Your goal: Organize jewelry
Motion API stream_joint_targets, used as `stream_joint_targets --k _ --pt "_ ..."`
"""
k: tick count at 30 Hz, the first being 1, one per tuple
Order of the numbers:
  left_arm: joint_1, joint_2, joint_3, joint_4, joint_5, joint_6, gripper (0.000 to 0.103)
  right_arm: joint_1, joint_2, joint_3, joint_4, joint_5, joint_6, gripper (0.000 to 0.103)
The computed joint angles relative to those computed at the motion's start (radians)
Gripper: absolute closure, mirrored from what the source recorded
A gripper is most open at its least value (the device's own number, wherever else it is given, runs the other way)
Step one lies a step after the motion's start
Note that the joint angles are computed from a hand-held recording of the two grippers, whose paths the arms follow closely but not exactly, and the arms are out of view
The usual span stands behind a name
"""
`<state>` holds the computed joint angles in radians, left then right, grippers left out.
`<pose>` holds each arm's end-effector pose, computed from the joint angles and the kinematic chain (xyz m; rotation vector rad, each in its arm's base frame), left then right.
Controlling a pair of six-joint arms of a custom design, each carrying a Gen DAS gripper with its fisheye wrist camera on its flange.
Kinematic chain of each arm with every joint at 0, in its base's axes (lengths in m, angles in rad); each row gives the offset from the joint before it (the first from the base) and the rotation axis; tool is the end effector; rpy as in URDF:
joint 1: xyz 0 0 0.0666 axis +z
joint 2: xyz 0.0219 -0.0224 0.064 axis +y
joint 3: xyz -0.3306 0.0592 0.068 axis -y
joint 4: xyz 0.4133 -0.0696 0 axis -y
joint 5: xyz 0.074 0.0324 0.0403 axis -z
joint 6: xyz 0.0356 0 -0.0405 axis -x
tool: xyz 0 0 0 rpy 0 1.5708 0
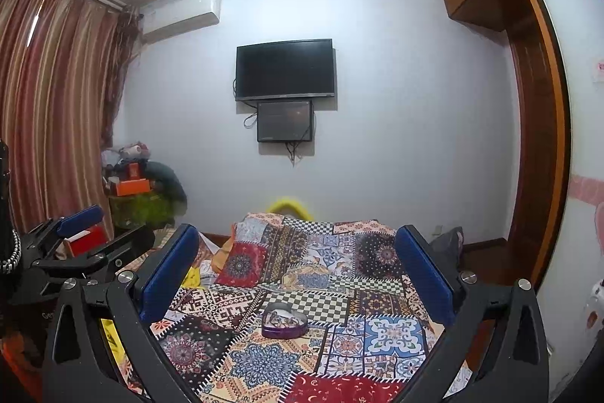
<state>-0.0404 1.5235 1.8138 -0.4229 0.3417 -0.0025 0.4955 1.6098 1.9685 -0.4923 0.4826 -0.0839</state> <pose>0.5758 -0.0356 0.5679 0.2909 1.6809 -0.3189 0.5309 0.2677 0.5891 0.0105 1.6891 0.0231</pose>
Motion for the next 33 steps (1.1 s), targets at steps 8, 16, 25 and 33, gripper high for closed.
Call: stream_joint_targets --k 8,16,25,33 --pt "-0.001 0.010 0.016 -0.022 0.001 0.000 0.001 -0.001 -0.006 -0.004 -0.013 -0.002 -0.012 0.000" --pt "-0.005 0.022 0.031 -0.035 -0.008 0.000 0.001 0.000 -0.010 -0.010 -0.023 -0.004 -0.021 0.000" --pt "-0.006 0.037 0.049 -0.048 -0.006 0.001 0.001 -0.001 -0.012 -0.006 -0.027 -0.006 -0.023 0.000" --pt "-0.005 0.043 0.055 -0.055 0.002 -0.007 0.001 -0.001 -0.005 0.007 -0.035 -0.006 -0.020 0.000"
